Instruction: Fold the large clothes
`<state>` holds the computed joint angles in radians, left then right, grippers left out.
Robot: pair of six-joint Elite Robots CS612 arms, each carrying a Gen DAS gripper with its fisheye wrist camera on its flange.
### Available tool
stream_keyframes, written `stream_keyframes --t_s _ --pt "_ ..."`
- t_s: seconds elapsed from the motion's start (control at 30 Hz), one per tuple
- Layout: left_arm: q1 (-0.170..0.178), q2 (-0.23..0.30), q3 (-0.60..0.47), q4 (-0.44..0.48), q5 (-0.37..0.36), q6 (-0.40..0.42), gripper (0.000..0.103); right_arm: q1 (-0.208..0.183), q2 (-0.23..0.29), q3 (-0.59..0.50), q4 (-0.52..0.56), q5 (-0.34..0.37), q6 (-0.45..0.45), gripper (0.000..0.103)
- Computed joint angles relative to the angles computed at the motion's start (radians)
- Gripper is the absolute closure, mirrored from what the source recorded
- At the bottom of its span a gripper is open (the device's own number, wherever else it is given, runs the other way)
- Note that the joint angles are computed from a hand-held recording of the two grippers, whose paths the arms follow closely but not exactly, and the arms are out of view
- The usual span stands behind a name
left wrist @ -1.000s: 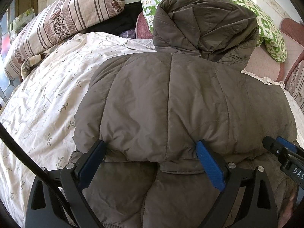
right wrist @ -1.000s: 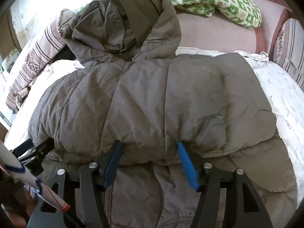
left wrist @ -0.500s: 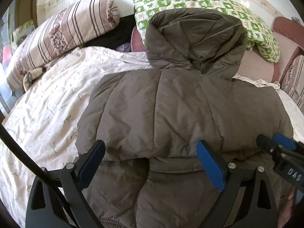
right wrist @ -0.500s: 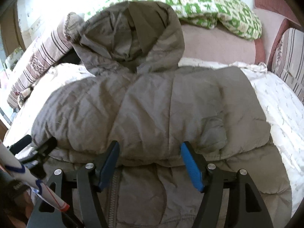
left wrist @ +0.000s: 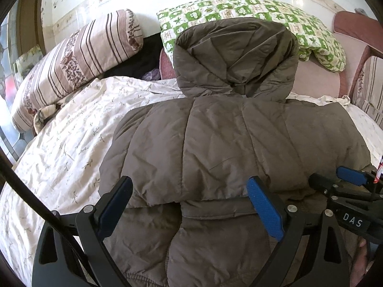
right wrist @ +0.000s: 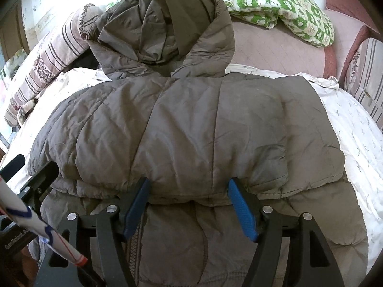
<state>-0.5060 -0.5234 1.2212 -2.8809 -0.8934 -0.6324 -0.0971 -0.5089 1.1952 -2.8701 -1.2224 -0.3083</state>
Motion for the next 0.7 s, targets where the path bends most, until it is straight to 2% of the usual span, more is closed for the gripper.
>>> stream_keyframes --t_s 0.5,0.7 --pt "-0.006 0.003 -0.003 -0.007 0.013 0.025 0.007 0.0 -0.008 0.011 -0.005 -0.007 0.003 0.027" --pt "-0.002 0.003 -0.005 0.006 0.002 0.008 0.007 -0.009 -0.015 0.02 -0.018 0.027 0.034 0.027"
